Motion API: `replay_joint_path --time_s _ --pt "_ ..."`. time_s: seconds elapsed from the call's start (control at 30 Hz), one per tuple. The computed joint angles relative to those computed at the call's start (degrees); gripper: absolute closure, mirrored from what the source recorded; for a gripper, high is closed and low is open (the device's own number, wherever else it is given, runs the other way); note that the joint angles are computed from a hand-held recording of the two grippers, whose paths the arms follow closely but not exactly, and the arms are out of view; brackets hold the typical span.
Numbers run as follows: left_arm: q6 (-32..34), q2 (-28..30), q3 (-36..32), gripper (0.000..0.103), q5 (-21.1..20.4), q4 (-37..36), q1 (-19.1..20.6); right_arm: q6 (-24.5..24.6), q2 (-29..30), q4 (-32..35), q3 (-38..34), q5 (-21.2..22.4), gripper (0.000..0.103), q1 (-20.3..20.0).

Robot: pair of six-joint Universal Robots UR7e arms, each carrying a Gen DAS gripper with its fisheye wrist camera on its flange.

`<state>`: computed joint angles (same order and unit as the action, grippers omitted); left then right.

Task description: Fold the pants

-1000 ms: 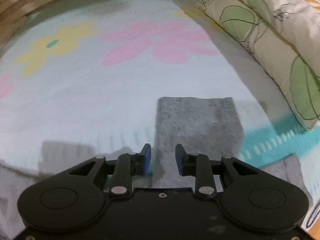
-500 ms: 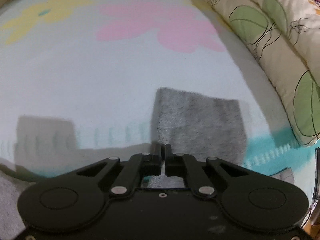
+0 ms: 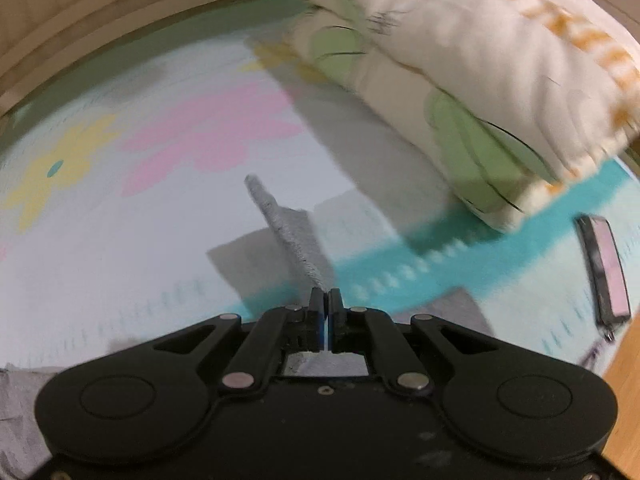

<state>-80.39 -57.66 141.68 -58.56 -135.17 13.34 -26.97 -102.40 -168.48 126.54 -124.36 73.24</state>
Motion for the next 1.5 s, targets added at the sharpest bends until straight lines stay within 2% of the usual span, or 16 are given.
replay_joint_path --time_s 0.2,0.27,0.37,0.4,0.47,0.6,0.73,0.9,1.0,1.03,1.07,1.1,1.23,1.3,1.4,1.5 --pt "0.30 0.30 -0.12 0.094 0.16 1.29 -1.27 0.32 -5.51 3.47 0.30 2.90 0.102 -6.15" --pt "0.52 0.56 -0.32 0.094 0.37 1.59 -1.24 1.81 -7.75 6.62 0.03 5.63 0.102 -9.40" --pt "0.57 0.97 -0.64 0.094 0.51 2.13 -1.41 5.38 -11.56 11.94 -0.06 15.60 0.086 -16.09" --pt "0.52 1.06 -0.71 0.094 0.50 2.36 -1.59 6.97 -12.07 13.31 -0.14 18.72 0.075 -18.19" --pt "0.47 1.23 -0.82 0.094 0.53 2.75 -1.87 10.16 -12.12 15.52 -0.29 22.60 0.071 -21.23" --pt "0.24 1.53 -1.19 0.094 0.50 3.64 -2.41 14.71 -8.30 13.53 -0.19 24.59 0.070 -23.59" --pt "0.38 2.02 -1.64 0.094 0.69 4.58 -2.71 15.14 -3.73 6.58 0.33 23.35 0.070 -23.37" --pt "0.17 2.26 -2.21 0.095 0.74 5.50 -2.57 15.92 -0.20 1.30 0.51 23.79 0.068 -23.54" --pt "0.02 2.13 -2.31 0.095 0.71 5.47 -2.26 13.53 1.02 -2.43 1.12 23.81 0.069 -23.12" --pt "0.03 2.10 -2.29 0.095 0.72 5.41 -2.19 12.07 1.41 -3.57 1.32 23.30 0.073 -22.63" --pt "-0.01 2.02 -2.26 0.095 0.69 5.38 -2.19 9.96 2.14 -5.62 1.54 23.62 0.089 -22.48" --pt "-0.01 1.90 -2.18 0.095 0.65 5.32 -2.21 6.88 2.12 -7.49 2.18 23.64 0.095 -21.87" --pt "0.31 1.19 -1.41 0.095 0.69 4.18 -1.84 -4.59 -0.64 -14.44 5.53 25.59 0.096 -19.75" --pt "0.31 0.78 -1.07 0.094 0.67 3.75 -1.72 -7.99 -3.45 -15.39 6.74 26.74 0.096 -19.25" --pt "0.23 0.50 -0.82 0.094 0.66 3.39 -1.76 -9.88 -7.83 -13.79 7.53 28.48 0.096 -20.51" --pt "0.42 0.35 -0.62 0.094 0.69 3.24 -2.02 -8.27 -11.37 -9.04 7.83 28.40 0.096 -23.76"
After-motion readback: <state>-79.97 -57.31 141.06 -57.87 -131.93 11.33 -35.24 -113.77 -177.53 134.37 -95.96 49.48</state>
